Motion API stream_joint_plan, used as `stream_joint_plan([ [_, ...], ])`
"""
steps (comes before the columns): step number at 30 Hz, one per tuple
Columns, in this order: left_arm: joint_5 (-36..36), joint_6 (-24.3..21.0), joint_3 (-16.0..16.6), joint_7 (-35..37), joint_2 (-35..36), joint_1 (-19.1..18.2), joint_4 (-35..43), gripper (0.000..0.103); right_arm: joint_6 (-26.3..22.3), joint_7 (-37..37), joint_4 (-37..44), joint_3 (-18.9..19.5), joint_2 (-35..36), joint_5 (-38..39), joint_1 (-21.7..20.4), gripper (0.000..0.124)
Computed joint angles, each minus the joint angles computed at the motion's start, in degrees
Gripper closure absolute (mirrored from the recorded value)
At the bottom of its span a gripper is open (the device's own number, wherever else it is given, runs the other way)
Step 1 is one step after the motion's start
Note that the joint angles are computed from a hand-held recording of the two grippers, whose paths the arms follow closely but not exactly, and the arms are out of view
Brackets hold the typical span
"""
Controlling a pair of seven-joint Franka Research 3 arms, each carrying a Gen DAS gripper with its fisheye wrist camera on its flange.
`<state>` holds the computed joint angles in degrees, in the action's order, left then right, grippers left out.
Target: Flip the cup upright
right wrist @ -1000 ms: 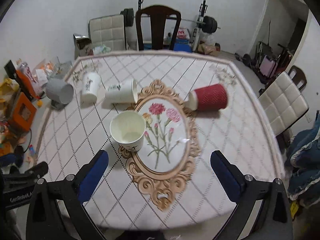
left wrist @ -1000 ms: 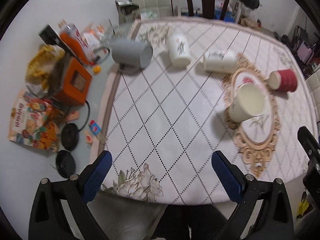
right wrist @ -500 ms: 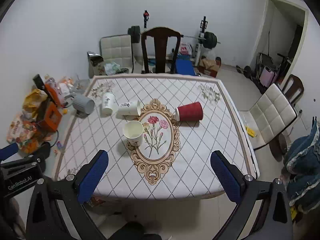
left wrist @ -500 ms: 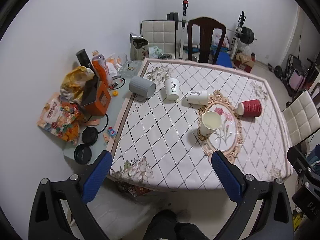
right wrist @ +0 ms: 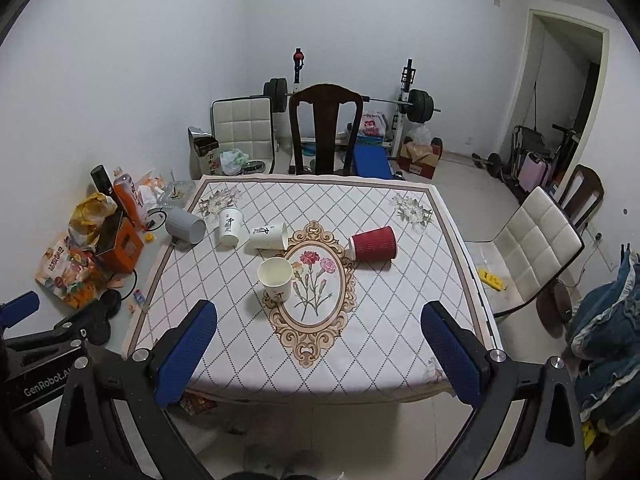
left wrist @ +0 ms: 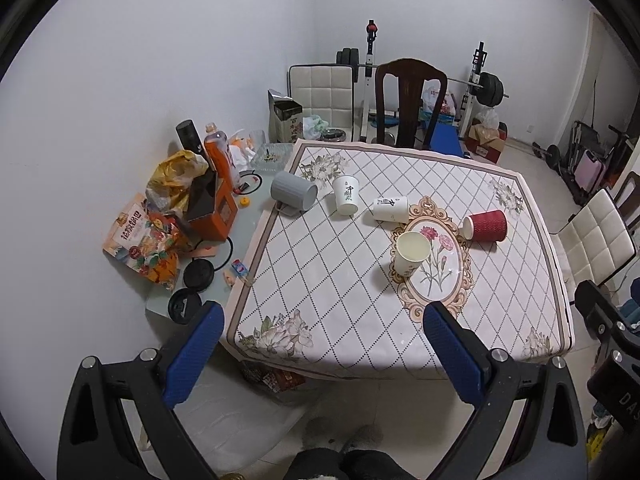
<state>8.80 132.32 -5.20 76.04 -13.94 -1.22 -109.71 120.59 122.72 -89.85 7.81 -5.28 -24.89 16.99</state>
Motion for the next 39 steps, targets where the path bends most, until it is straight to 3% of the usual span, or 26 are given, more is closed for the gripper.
stream_joint_plan([
  [10,0.04,1.93,0.35,0.83,-0.33,0.19,-0.11,0.000,-2.03,1.50,1.89,0.24,0.91,-1.54,0.58,0.021],
  [39,0.70,2.04,0.18,0.55,-0.74,0.37,-0.24,0.000,-2.34,0.31,2.58,-0.29,2.11,0.46,1.69,0.021],
])
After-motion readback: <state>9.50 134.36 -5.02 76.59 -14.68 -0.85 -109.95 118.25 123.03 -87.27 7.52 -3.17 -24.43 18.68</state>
